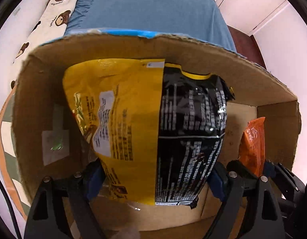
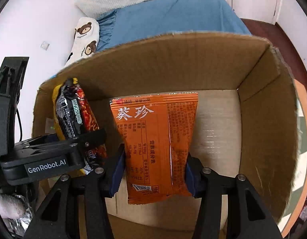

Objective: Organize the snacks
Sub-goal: 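Lower both held packets into the cardboard box and open both tools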

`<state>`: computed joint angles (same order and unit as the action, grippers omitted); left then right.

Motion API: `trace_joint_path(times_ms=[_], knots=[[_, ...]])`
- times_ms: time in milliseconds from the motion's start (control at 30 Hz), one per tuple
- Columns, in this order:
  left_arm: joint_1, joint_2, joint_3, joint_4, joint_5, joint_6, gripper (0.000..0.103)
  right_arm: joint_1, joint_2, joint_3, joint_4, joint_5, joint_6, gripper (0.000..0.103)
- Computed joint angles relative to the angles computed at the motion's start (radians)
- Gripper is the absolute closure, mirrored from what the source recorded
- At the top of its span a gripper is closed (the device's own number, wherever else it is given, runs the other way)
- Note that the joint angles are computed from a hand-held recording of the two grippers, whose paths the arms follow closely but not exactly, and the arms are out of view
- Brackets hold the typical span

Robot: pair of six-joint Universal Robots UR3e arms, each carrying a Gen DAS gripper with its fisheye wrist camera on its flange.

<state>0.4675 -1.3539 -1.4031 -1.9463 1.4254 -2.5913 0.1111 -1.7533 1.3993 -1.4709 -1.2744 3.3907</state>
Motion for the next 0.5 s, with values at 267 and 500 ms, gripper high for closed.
trace_joint_path(times_ms=[267,500], knots=[[-0.015,0.017,-0.005,0.032,-0.006,0.022,0.008,0.005,0.021,0.018,-0.013,-0.020,-0.039,0.007],[0.078,0.141,0.006,-0.029,-0.033,0.110,0.008,0.063,-0.042,-0.020,0.061,-0.111,0.014,0.007]])
